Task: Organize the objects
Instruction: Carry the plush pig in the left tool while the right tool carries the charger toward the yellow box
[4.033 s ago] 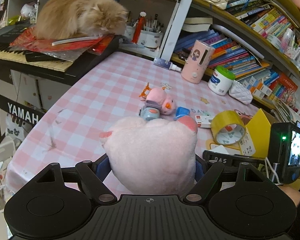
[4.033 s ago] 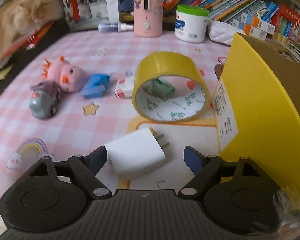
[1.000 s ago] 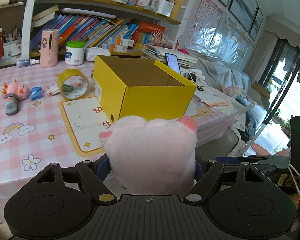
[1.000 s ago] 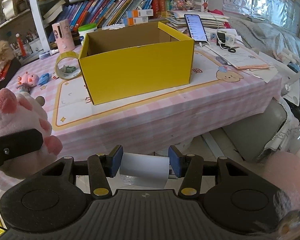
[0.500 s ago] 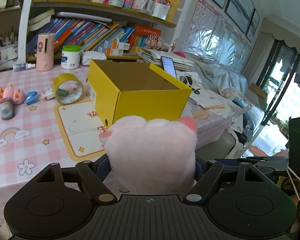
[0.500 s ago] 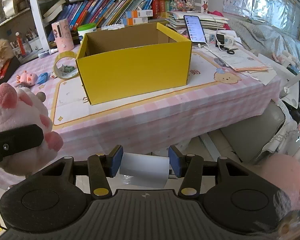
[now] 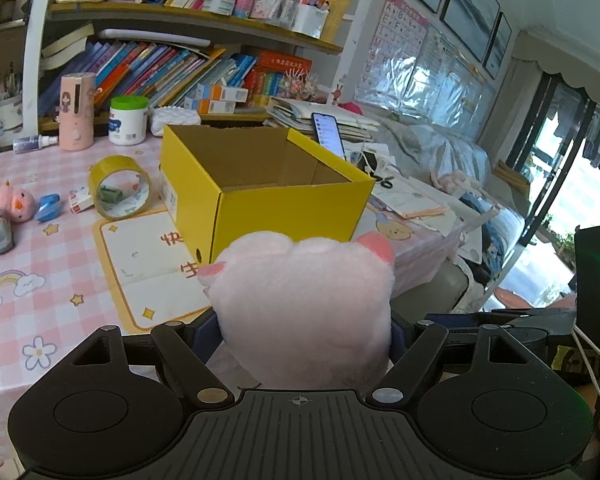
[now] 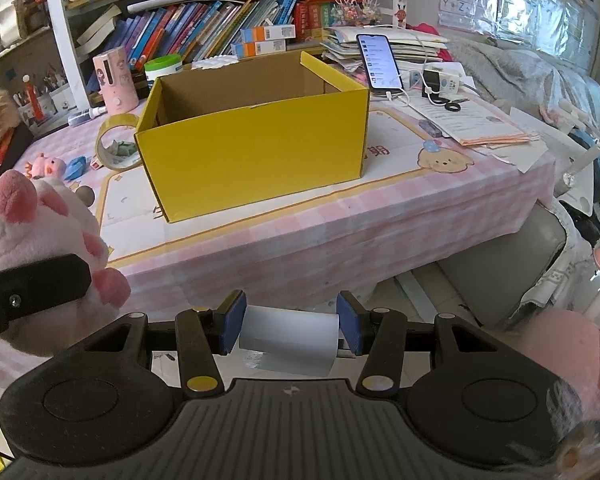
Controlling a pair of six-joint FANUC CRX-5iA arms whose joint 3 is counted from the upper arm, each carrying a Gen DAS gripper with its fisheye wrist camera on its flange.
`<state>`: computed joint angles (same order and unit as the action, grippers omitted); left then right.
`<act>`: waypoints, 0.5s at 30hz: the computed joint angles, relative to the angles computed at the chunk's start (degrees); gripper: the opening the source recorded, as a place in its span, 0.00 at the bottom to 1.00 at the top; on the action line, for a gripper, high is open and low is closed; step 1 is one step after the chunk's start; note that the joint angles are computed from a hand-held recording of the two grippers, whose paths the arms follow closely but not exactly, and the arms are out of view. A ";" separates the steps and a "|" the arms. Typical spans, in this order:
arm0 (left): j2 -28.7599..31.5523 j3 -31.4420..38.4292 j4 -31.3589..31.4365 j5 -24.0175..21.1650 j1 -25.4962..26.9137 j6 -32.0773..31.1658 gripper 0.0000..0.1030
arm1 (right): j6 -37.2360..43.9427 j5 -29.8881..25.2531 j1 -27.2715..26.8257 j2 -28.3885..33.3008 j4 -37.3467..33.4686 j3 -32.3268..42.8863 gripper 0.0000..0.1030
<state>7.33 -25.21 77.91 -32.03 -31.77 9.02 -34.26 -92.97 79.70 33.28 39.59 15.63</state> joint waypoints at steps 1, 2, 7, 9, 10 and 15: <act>0.15 0.20 0.31 0.28 -0.22 -0.24 0.77 | 0.04 0.13 -0.13 -0.25 0.07 -0.32 0.46; 0.34 0.41 0.64 0.53 -0.44 -0.48 0.77 | 0.10 0.26 -0.23 -0.44 0.18 -0.57 0.46; 1.40 1.56 3.08 1.75 -1.77 -2.32 0.77 | 1.07 1.05 -1.05 -1.57 1.01 -2.07 0.46; 2.01 2.26 4.07 2.21 -2.31 -3.05 0.77 | 1.53 1.28 -1.45 -2.12 1.34 -2.76 0.46; 2.34 2.66 4.63 2.50 -2.62 -3.41 0.77 | 1.74 1.39 -1.67 -2.37 1.52 -3.07 0.46; 4.22 5.06 7.64 3.98 -4.27 -4.70 0.77 | 3.40 2.28 -3.05 -4.25 2.98 -5.46 0.46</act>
<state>11.56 -20.14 85.55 -28.05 -36.04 4.32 -30.86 -90.69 76.65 29.03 42.58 10.17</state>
